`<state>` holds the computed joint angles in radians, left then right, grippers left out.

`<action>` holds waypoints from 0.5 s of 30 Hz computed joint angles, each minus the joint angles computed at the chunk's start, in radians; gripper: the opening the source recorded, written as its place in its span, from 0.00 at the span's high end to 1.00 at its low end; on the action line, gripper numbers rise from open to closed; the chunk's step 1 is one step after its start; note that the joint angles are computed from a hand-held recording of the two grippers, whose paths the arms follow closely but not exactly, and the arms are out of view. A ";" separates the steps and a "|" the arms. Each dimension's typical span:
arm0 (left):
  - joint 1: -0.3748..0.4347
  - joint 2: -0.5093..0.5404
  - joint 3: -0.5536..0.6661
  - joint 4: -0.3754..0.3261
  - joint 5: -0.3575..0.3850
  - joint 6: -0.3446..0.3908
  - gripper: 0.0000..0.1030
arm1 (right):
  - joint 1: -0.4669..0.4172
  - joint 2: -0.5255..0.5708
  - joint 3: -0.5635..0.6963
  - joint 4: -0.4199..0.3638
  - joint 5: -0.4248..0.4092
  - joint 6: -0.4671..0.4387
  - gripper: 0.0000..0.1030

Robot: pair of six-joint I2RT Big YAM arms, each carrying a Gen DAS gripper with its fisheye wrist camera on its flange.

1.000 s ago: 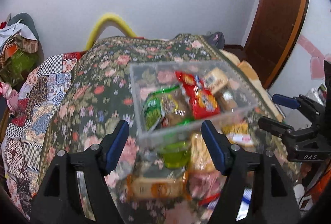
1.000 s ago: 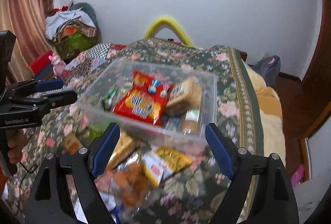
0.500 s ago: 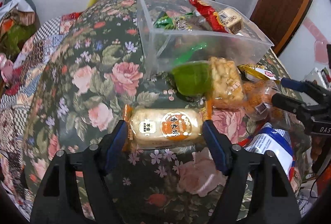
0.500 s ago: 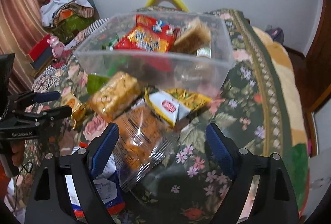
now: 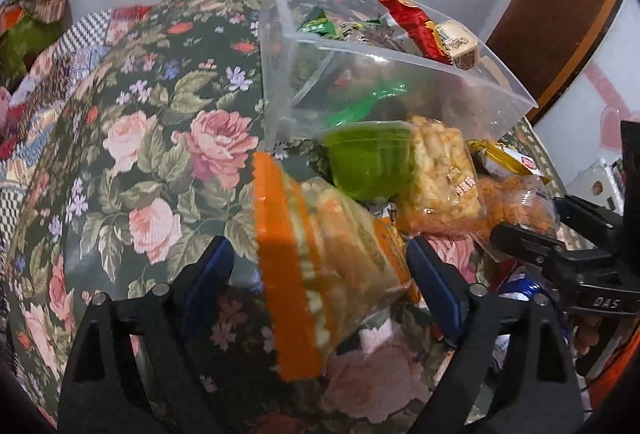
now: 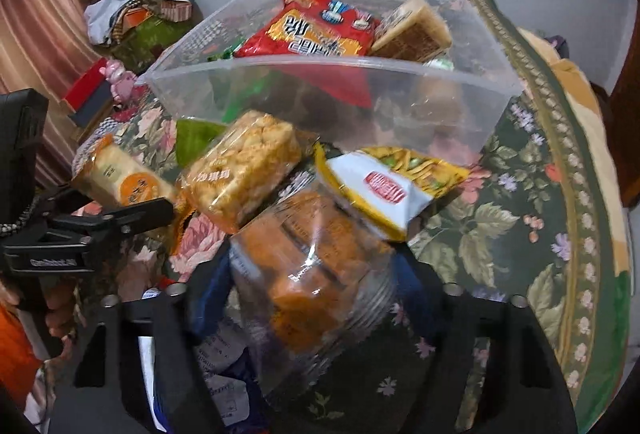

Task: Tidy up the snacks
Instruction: 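Grasp the orange-edged cracker pack with left tool while right tool grasps the clear cake bag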

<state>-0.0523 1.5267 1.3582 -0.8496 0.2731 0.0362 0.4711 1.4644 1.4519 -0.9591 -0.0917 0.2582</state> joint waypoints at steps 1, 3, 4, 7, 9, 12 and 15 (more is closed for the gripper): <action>-0.003 -0.005 -0.007 0.016 -0.003 0.003 0.26 | -0.002 -0.001 0.001 0.002 0.001 -0.002 0.37; -0.008 -0.014 -0.012 0.030 -0.010 0.008 0.40 | 0.000 -0.011 -0.006 0.007 0.018 -0.012 0.42; -0.010 -0.021 -0.016 0.040 -0.016 0.005 0.44 | -0.002 -0.014 -0.010 0.008 0.020 -0.016 0.44; -0.009 -0.033 -0.021 0.049 -0.011 0.004 0.67 | -0.012 -0.028 -0.022 0.010 0.003 -0.025 0.50; -0.008 -0.039 -0.024 0.053 -0.021 0.012 0.78 | -0.019 -0.045 -0.035 0.017 0.006 -0.021 0.51; -0.009 -0.069 -0.041 0.073 -0.032 0.021 0.79 | -0.028 -0.067 -0.048 0.026 0.000 -0.018 0.52; -0.005 -0.100 -0.049 0.091 -0.036 0.022 0.79 | -0.033 -0.089 -0.056 0.030 0.004 -0.022 0.52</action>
